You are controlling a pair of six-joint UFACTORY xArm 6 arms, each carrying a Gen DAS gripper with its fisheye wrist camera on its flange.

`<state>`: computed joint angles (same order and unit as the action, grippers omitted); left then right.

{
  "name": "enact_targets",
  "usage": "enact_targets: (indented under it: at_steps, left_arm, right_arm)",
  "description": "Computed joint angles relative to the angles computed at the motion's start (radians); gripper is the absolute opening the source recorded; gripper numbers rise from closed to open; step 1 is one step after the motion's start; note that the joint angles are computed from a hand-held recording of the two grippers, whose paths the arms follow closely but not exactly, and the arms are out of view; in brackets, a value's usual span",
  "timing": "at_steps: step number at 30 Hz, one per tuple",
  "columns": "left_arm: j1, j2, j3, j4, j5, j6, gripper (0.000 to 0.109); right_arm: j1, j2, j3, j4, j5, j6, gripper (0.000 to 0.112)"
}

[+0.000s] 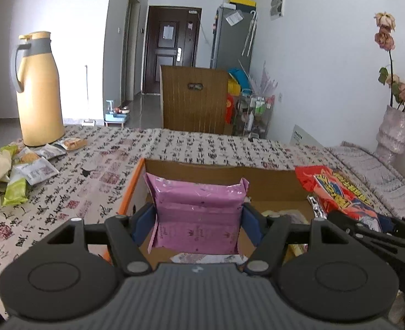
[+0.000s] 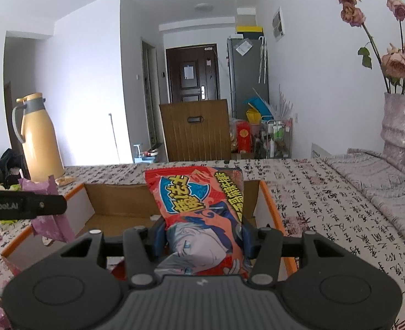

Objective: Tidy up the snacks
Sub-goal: 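Carry both packets over the box and release them inside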

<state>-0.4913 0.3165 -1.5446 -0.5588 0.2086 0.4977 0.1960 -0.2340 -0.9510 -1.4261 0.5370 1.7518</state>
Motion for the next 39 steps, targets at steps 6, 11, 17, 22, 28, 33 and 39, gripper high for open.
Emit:
enact_targets:
  at_steps: [6, 11, 17, 22, 28, 33, 39]
  left_arm:
    - [-0.007, -0.013, 0.024, -0.023, -0.024, 0.021, 0.085]
    - [-0.016, -0.029, 0.048, -0.079, -0.079, 0.055, 0.103]
    - [-0.013, -0.030, 0.047, -0.061, -0.067, 0.024, 0.103]
    - [-0.013, -0.032, 0.049, -0.067, -0.068, 0.029, 0.103]
    - [-0.014, -0.035, 0.052, -0.071, -0.069, 0.035, 0.103]
    - [-0.020, -0.050, 0.066, -0.089, -0.078, 0.051, 0.103]
    - [-0.030, -0.085, 0.088, -0.175, -0.092, 0.138, 0.103]
  right_arm:
    - [-0.006, 0.002, 0.004, 0.026, -0.014, -0.018, 0.054]
    - [-0.003, -0.014, 0.016, 0.002, 0.005, 0.026, 0.096]
    - [-0.006, -0.025, 0.025, -0.023, 0.006, 0.070, 0.103]
    - [-0.005, -0.034, 0.031, -0.032, 0.008, 0.078, 0.103]
    - [0.003, -0.039, 0.032, -0.041, 0.024, 0.088, 0.103]
    - [0.014, -0.053, 0.036, -0.046, 0.046, 0.084, 0.103]
    - [0.036, -0.090, 0.050, -0.043, 0.080, 0.071, 0.103]
